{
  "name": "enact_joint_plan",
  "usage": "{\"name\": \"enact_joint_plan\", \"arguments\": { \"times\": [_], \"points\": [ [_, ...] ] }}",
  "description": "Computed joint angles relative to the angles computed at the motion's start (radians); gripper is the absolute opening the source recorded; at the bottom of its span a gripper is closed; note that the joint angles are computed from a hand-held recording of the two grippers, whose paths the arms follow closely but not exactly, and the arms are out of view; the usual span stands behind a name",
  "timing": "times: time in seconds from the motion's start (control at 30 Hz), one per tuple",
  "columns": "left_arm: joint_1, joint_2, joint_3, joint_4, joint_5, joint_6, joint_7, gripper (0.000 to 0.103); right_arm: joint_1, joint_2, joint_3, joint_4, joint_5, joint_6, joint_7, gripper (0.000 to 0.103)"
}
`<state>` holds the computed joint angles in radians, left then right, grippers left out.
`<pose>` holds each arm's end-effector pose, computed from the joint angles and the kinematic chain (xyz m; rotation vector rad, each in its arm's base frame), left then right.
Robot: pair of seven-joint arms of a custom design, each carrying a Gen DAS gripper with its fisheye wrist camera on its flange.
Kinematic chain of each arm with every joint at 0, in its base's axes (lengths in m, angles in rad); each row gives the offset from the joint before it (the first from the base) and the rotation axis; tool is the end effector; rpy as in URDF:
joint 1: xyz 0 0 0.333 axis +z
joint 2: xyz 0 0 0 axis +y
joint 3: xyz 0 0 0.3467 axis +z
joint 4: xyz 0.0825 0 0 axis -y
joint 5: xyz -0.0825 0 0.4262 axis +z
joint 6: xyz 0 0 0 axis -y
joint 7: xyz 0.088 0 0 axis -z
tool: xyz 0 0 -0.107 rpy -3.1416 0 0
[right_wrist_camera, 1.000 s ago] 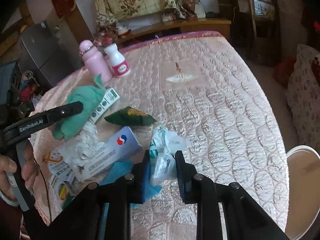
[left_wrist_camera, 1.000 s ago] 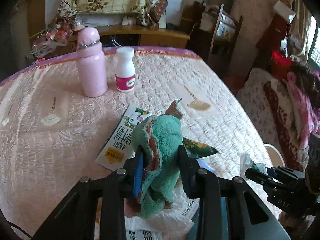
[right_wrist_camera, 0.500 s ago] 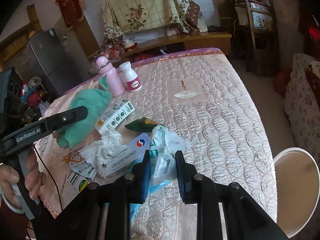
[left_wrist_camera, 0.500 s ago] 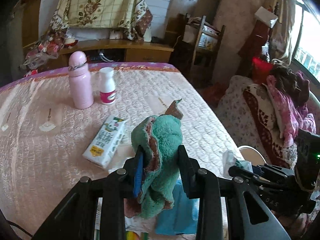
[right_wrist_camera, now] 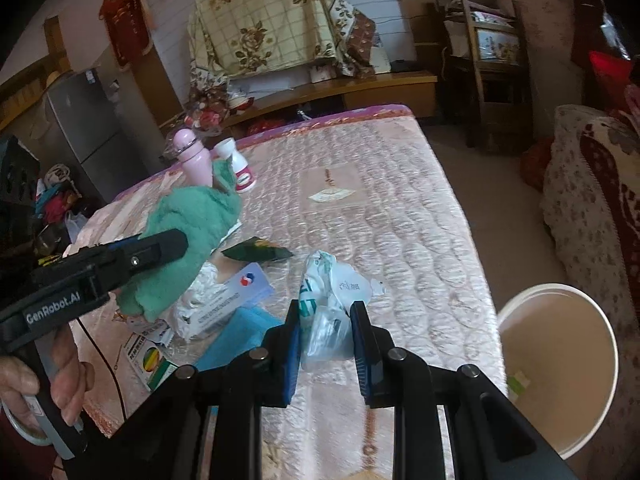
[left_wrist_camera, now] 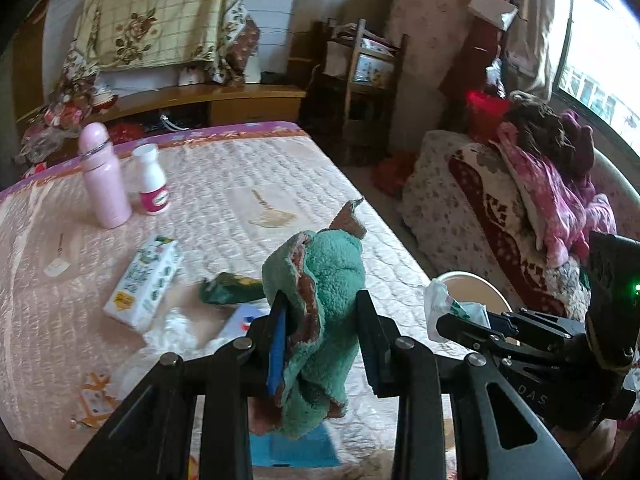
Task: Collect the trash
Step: 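Carry the bag and green cloth over the bucket and open both grippers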
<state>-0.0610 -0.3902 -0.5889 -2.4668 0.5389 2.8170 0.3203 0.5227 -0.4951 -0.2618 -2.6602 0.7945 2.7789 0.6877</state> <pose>0.3760 -0.3374 0.4858 -1.8926 1.7090 -0.9217 0.4300 0.0807 0.4482 -2.0066 1.2413 -0.2202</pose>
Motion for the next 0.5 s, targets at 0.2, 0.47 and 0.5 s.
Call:
{"name": "enact_joint_plan", "arguments": {
  "times": [0.2,0.47,0.5],
  "points": [
    [-0.005,0.090,-0.034,0.090,0.083,-0.028,-0.037,0.034,-0.054,-0.025,-0.026,-0.020,-0.036,0.001,0.017,0.025],
    [-0.091,0.258,-0.011,0.243,0.211,-0.094,-0.066,0.034,-0.132,-0.029,-0.072,-0.026,-0.097,-0.007,0.037,0.025],
    [-0.103,0.275,-0.005,0.259,0.223,-0.102,-0.068,0.034,-0.144,-0.029,-0.078,-0.027,-0.104,-0.006,0.039,0.025]
  ]
}}
